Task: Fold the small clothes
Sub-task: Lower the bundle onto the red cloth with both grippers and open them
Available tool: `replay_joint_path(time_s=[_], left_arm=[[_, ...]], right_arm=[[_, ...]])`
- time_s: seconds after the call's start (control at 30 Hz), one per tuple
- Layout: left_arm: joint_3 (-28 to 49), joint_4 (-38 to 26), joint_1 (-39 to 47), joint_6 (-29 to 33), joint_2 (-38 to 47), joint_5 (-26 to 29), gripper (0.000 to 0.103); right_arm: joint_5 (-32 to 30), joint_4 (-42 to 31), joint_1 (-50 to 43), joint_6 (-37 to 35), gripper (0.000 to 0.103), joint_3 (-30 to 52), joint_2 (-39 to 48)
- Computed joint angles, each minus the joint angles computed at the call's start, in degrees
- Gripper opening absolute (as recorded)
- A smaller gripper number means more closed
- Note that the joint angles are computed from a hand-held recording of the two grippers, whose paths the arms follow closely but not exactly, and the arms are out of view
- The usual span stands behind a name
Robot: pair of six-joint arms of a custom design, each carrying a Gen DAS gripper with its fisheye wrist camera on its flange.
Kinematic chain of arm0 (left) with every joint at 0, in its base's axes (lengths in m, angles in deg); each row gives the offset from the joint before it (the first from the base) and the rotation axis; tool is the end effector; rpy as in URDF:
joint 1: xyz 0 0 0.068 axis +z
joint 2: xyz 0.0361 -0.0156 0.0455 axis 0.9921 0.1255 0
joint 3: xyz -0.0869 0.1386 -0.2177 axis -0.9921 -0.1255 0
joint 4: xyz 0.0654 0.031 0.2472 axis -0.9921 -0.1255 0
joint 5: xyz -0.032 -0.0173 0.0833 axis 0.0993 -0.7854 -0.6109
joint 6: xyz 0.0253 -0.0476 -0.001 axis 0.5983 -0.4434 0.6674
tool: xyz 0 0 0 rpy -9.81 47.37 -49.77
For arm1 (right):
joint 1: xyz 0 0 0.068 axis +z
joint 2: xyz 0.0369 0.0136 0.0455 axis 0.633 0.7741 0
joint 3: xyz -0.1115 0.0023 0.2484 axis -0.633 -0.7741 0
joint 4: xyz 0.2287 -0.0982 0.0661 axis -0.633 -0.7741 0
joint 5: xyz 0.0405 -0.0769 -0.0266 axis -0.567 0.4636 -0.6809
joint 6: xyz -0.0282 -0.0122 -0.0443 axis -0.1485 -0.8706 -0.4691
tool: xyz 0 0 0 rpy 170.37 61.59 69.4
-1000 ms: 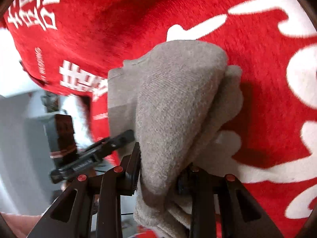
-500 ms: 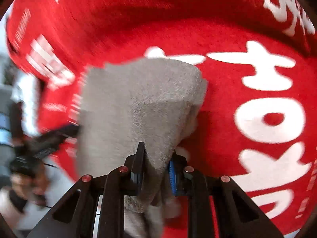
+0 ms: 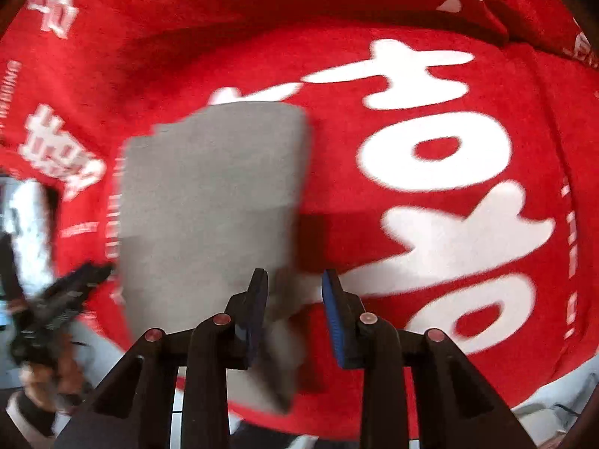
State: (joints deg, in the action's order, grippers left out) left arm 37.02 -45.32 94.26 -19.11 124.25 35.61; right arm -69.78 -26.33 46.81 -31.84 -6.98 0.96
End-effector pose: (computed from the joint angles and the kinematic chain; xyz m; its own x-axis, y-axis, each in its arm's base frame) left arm 0.1847 0.0354 0.2852 -0.9815 -0.0775 -0.1752 -0.0730 0.9968 -0.0321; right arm 0.1953 0.0379 0.2895 -0.9941 0.0804 -0.0725 0.0494 0.9328 0.3570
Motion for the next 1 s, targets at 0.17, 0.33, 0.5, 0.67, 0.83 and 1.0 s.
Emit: replay_joint_path(time_s=[0.17,0.33,0.5,0.67,0.83,1.0], left_arm=[[-4.0,-3.7,-1.8,-0.3,-5.6,-1.9,0.076],[-4.8,-4.8,-1.6,-1.6,-7.1,-2.0,0.076],[-4.5,-5.2,-2.5,-1.8,-7.2,-2.3,0.076],[-3.9,-6.2,-2.6,-2.2,-7.1,-2.0,0.076],[-2.6,-8.6,-2.8,-2.4,-7.8,-1.7,0.076],[-2.2,-10.4,-2.8,-3.2,-8.4,-2.8,0.076]], right_arm=[[-0.2,-1.6,9.6,4.4,0.033,-1.9,-5.0],[6.3,0.7,16.9,9.6,0.033,-9.0,-5.3],[3.6,0.7,10.8,10.2,0.033,-13.0,-8.0],[4.9,-1.2,11.6,11.2,0.033,-12.6,-9.0],[4.6,-2.9,11.2,13.4,0.033,-13.1,-10.9],[5.0,-5.1,9.0,13.0,0.033,-11.6,-12.8]])
